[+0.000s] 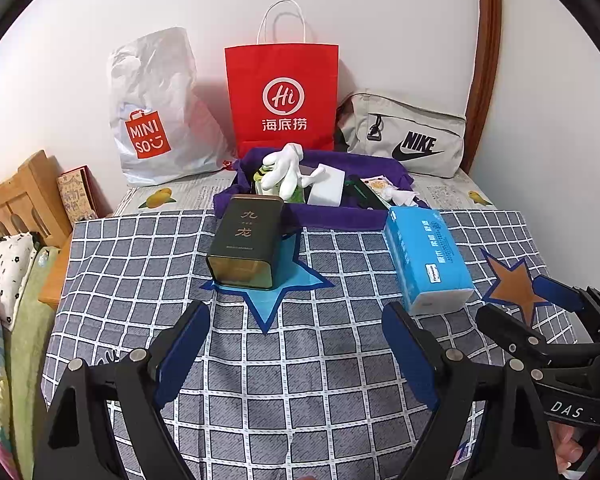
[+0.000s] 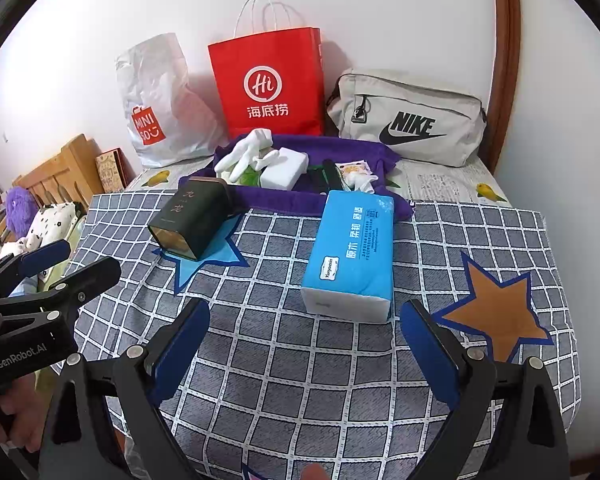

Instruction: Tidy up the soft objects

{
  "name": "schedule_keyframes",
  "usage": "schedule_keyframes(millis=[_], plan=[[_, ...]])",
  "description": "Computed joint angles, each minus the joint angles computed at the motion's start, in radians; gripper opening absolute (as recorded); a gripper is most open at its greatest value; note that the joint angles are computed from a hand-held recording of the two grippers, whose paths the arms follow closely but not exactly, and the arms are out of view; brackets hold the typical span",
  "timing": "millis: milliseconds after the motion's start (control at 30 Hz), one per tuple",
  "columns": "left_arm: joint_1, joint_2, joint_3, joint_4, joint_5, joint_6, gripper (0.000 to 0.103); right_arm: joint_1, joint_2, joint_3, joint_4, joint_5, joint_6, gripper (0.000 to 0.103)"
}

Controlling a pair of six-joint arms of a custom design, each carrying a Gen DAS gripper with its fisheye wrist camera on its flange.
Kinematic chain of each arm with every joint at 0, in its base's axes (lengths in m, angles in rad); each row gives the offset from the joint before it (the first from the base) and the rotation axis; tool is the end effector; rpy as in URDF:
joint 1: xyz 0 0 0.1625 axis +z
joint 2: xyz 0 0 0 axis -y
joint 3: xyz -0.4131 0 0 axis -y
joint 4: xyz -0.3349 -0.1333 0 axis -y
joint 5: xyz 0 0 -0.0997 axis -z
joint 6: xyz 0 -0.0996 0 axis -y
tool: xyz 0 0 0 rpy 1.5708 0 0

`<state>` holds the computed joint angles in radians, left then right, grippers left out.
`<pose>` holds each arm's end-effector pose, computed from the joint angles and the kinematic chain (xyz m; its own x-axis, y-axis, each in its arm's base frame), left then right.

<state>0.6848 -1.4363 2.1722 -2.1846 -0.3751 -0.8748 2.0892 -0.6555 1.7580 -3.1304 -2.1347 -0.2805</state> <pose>-0.1654 -0.4269 0.2987 -0.6823 -0.2539 -0.6856 0.3824 0.6753 -0.6307 0.3694 -0.4861 0.0839 -0.6947 -0.4213 0.5831 -0.6628 0.6898 -0.2913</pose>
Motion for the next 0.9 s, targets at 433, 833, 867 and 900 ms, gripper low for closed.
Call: schedule_keyframes(millis=[433, 833, 867, 900], plan=[[0.003, -0.002, -0.001, 0.002, -0.001, 0.001, 0.087, 0.002, -0.003, 0.005, -0.004, -0.001, 0.001, 0.095], [0.001, -0.007, 0.006, -0.02, -0.006, 0.009, 0.087, 0.004, -0.002, 0.004, 0.0, -0.005, 0.001, 0.095], [0.001, -0.007, 0.008, -0.027, -0.008, 0.015, 0.087, 0.004, -0.002, 0.005, 0.0, -0.005, 0.0, 0.095], [0.001, -0.005, 0.005, -0.023, -0.008, 0.011, 0.087, 0.004, -0.002, 0.005, -0.001, -0.007, 0.001, 0.095]])
